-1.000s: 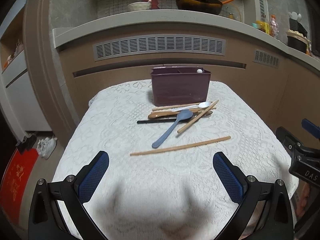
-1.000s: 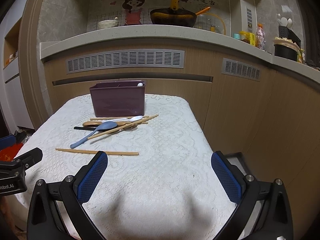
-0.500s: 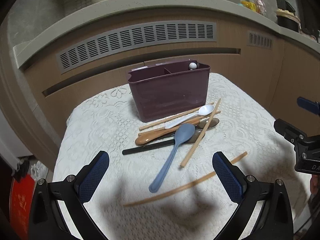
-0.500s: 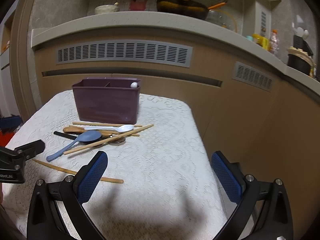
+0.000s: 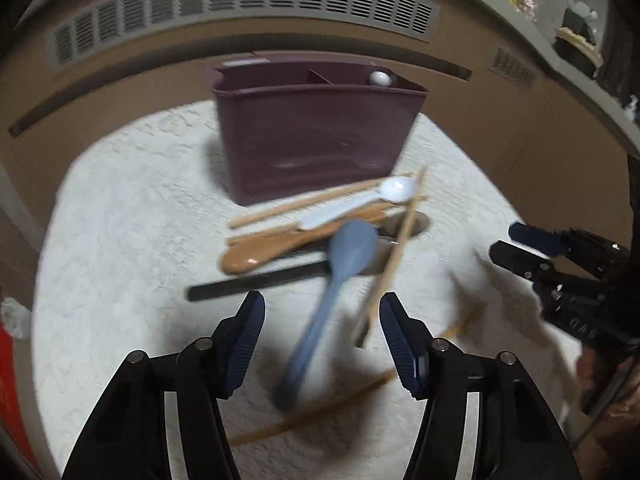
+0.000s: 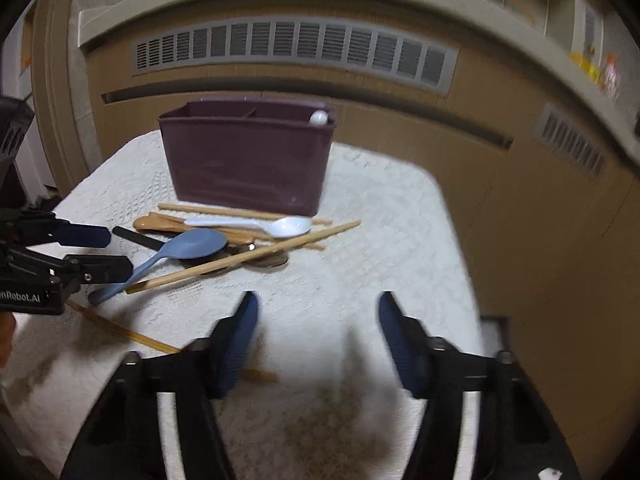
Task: Organize utensils
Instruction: 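Lower the right tool and grasp a loose wooden chopstick, then grasp a second wooden chopstick with the left tool while the right tool holds its chopstick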
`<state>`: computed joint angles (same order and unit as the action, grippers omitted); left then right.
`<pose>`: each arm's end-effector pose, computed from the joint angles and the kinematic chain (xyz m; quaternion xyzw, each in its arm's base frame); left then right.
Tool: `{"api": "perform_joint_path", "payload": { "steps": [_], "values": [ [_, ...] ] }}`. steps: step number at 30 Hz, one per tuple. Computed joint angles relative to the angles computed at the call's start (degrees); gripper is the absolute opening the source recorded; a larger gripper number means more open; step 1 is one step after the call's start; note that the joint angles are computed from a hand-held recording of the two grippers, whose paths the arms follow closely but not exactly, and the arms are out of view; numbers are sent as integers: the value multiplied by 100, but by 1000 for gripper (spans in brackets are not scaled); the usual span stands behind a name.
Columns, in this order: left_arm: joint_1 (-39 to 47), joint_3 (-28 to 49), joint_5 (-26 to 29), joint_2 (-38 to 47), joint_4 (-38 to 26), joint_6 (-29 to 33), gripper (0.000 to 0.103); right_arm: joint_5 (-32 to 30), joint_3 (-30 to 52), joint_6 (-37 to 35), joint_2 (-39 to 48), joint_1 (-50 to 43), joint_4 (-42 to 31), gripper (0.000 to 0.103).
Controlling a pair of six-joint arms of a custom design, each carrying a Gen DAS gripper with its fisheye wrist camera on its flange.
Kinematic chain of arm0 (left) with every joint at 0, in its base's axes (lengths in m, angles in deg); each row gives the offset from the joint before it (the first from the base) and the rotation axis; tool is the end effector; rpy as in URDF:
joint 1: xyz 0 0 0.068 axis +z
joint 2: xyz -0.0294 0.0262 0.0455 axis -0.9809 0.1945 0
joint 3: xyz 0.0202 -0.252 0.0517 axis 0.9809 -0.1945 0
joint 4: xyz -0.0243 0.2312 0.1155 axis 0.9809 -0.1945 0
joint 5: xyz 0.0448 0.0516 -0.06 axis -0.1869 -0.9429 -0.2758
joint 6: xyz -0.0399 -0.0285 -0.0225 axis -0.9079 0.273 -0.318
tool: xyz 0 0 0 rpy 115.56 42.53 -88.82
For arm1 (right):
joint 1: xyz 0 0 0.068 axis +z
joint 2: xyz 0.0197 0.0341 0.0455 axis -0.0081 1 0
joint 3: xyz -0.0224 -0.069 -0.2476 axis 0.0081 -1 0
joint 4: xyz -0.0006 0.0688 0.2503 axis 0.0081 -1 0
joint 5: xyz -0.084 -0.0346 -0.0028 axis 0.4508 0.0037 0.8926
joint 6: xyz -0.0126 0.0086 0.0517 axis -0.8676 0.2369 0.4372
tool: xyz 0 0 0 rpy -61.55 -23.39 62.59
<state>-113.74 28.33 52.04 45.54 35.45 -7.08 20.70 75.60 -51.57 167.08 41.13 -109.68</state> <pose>0.1650 -0.1015 0.2788 -0.0534 0.9427 -0.0416 0.3266 0.2348 0.2030 0.2724 -0.2713 0.8918 0.0930 0.3500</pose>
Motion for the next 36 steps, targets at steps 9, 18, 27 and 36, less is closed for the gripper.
{"api": "perform_joint_path", "payload": {
  "steps": [9,18,27,36],
  "values": [
    [-213,-357,-1637,-1040,-1275,-1252,74,-846,1864,1275,1814,-291,-625,28],
    [433,-950,-976,-2322,-1320,-481,74,-409,3008,1647,2888,-71,-1178,21],
    [-696,-788,-462,-1729,-680,30,74,-603,2369,851,2143,-352,-1192,7],
    [-1074,159,1183,423,-427,2081,40,-1275,1043,261,934,-954,-1131,6]
  ]
}}
